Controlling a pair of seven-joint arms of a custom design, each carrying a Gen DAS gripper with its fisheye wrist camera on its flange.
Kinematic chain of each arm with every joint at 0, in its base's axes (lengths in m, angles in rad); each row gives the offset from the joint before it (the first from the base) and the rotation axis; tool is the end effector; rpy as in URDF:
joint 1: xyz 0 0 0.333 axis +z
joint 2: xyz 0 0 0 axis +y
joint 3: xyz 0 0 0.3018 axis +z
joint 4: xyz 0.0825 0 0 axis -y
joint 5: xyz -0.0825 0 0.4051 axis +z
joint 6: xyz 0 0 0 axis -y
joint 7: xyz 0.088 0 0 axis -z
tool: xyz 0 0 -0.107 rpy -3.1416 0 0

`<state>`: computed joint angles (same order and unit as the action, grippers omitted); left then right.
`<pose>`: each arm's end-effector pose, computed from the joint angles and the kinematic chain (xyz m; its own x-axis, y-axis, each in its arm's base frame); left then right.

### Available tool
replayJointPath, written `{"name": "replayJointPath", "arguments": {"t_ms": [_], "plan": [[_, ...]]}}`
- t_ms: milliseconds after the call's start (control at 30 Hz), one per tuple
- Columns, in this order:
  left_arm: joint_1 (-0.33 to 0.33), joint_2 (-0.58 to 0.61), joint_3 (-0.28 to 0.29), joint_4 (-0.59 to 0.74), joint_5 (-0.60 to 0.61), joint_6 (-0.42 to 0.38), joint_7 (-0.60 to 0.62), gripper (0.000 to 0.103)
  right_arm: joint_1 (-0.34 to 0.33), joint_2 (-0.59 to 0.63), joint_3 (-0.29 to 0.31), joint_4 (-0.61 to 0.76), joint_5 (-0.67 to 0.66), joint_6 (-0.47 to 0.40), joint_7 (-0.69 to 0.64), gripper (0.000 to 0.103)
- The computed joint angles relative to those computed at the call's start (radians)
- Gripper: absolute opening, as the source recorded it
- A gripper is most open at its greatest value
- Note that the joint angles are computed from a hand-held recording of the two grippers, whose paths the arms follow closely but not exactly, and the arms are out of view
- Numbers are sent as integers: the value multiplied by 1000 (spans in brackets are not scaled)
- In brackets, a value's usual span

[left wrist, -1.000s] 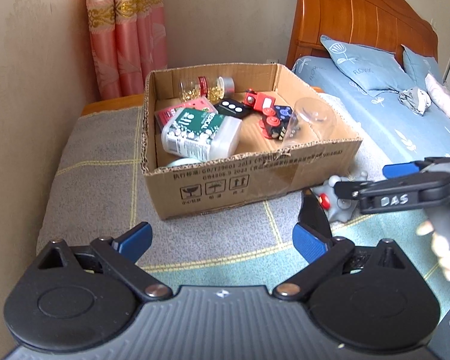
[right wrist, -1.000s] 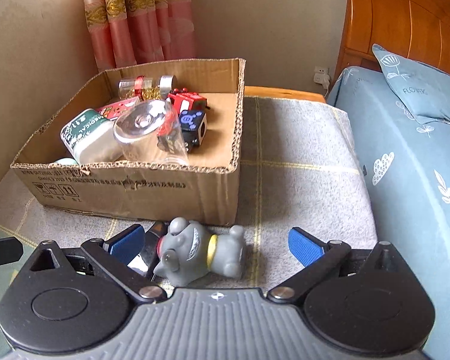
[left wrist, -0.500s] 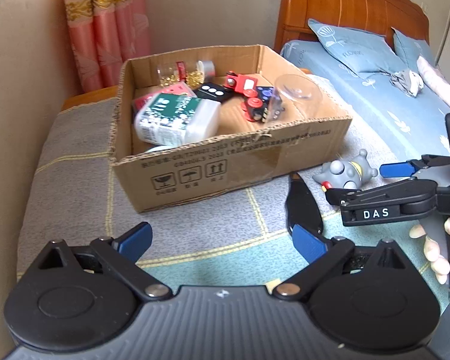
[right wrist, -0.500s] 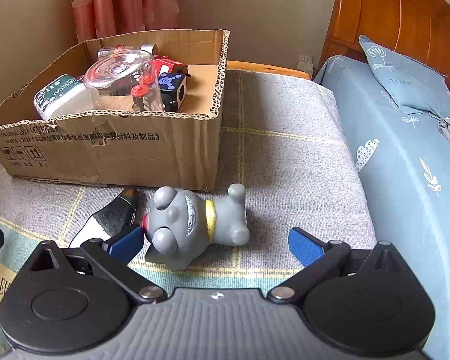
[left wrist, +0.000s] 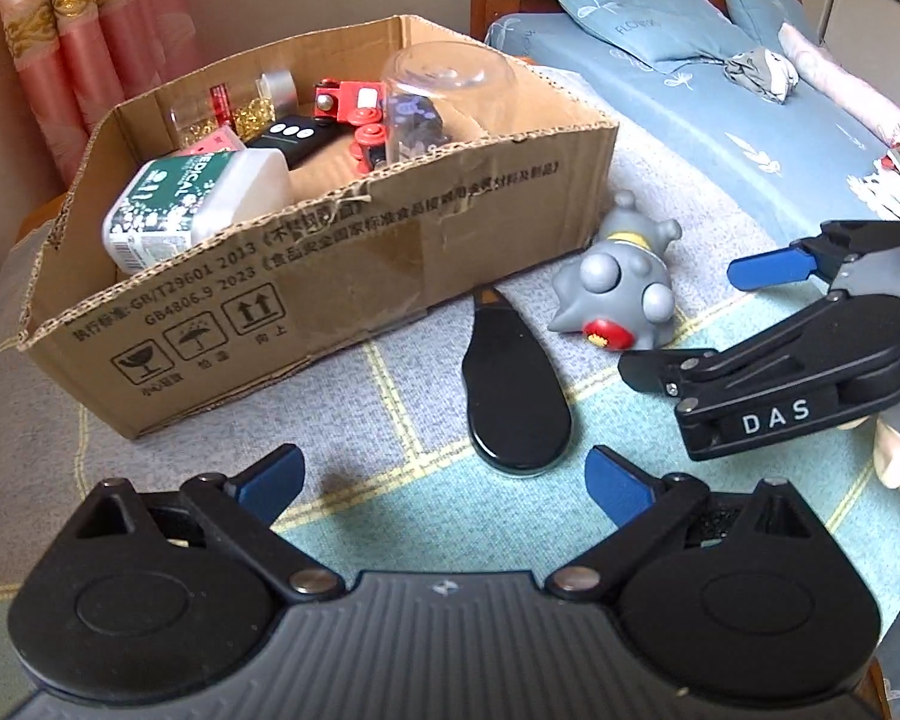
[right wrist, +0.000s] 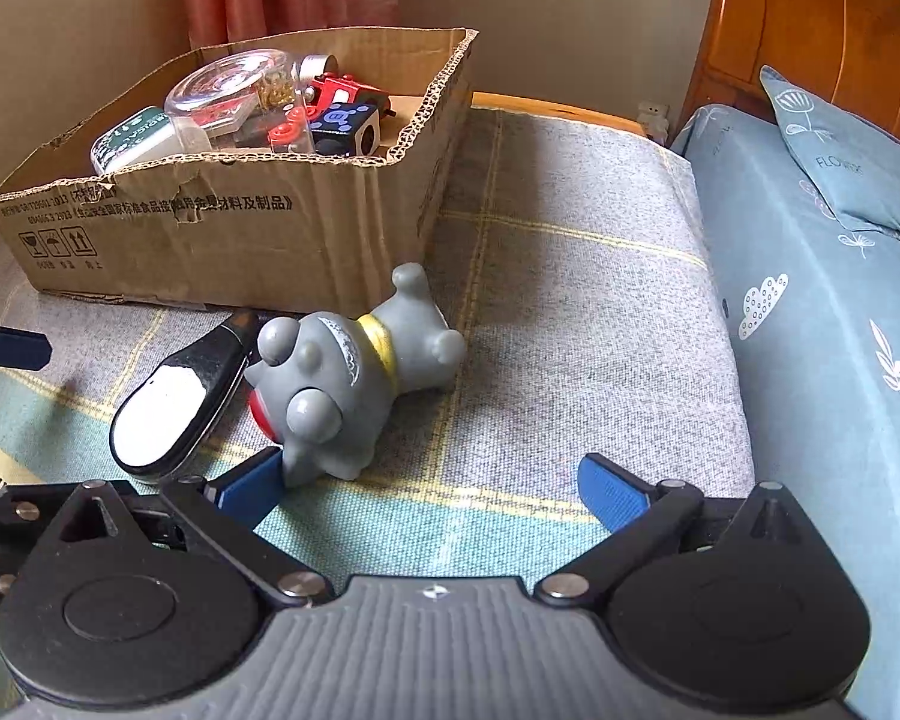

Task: Organize rigid objects
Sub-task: 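Move the left tool to the black oval case while the right tool approaches the grey toy dog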

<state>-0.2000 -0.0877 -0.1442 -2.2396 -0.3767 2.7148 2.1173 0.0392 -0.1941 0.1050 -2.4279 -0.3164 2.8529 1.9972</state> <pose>0.5405 -0.1809 0.4415 -0.5606 -0.8281 0.0011 -0.6826 0.4613 -0.5669 0.5171 0.0928 0.4216 -0.0087 -0.9998 0.0189 -0.8021 -0.0043 -0.5971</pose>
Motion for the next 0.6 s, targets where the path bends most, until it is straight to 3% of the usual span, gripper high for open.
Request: {"name": "replayJointPath", "arguments": {"t_ms": [233,600], "plan": [[9,32,-10,8,7,35,-29,100,-7,-9,-1,-19,12,30,-27,103],[69,31,12,2,164,58,-245,100,-24,-11,16,-24,-6,42,-5,103]]}}
